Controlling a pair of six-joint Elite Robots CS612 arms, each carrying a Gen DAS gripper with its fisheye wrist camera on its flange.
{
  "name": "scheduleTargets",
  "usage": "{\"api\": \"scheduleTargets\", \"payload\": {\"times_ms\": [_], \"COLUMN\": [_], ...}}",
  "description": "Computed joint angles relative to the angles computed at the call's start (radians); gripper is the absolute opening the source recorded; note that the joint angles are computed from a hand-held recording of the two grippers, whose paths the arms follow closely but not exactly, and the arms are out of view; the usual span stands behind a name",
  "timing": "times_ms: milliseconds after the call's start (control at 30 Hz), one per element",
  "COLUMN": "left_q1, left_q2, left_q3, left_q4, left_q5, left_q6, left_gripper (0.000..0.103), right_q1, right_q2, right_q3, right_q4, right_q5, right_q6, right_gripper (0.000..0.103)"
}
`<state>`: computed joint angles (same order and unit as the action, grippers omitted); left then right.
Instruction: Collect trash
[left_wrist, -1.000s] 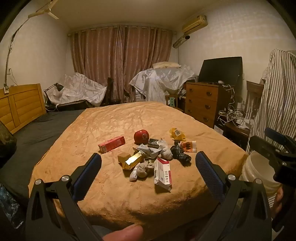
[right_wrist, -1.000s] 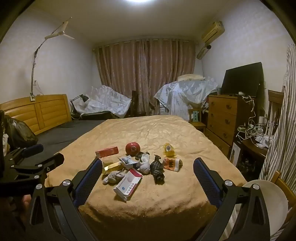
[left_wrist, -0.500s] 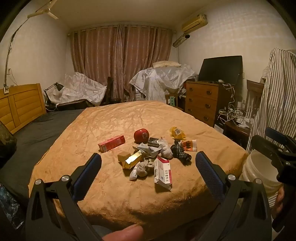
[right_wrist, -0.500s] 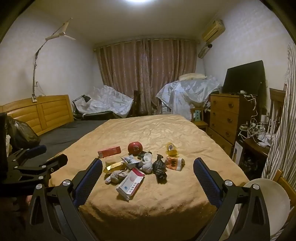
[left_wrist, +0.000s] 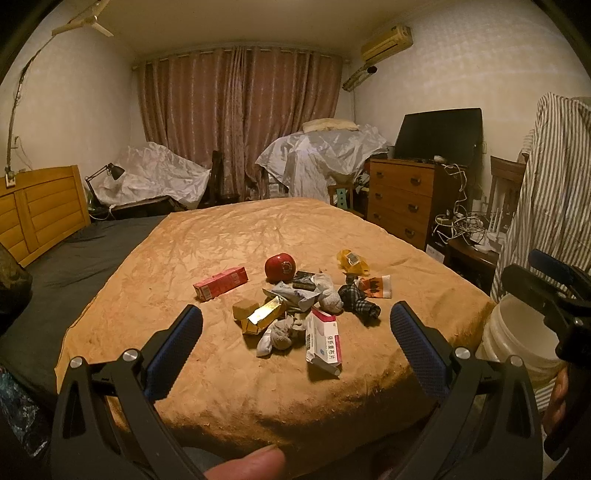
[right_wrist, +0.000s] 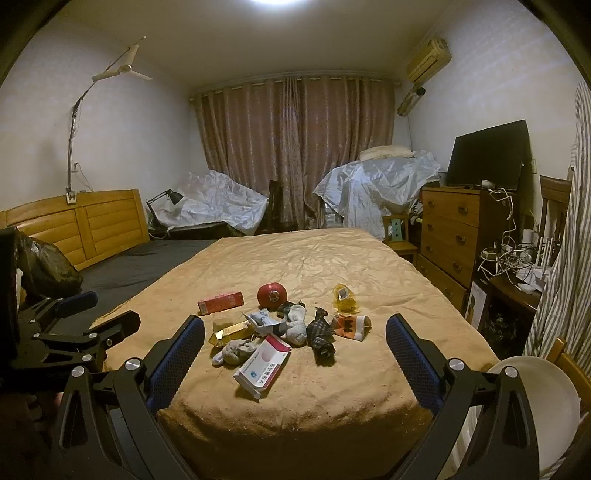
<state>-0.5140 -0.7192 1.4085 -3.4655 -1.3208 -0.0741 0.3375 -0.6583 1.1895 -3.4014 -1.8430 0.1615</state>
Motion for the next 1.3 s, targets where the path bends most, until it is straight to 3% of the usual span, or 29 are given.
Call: {"api": "scheduleTargets", "payload": {"times_ms": [1300], "left_q1": [0.003], "left_q2": [-0.002], "left_q3": [-0.004], "left_q4": [0.019], "left_q5": [-0.002], "left_q6": [0.0], "left_gripper": [0.098], "right_q1": [-0.002], "right_q2": [0.0], "right_q3": [0.003], "right_q4": [-0.002], "right_q5": [0.003], "right_q6": [0.002], "right_gripper": [0.098]}}
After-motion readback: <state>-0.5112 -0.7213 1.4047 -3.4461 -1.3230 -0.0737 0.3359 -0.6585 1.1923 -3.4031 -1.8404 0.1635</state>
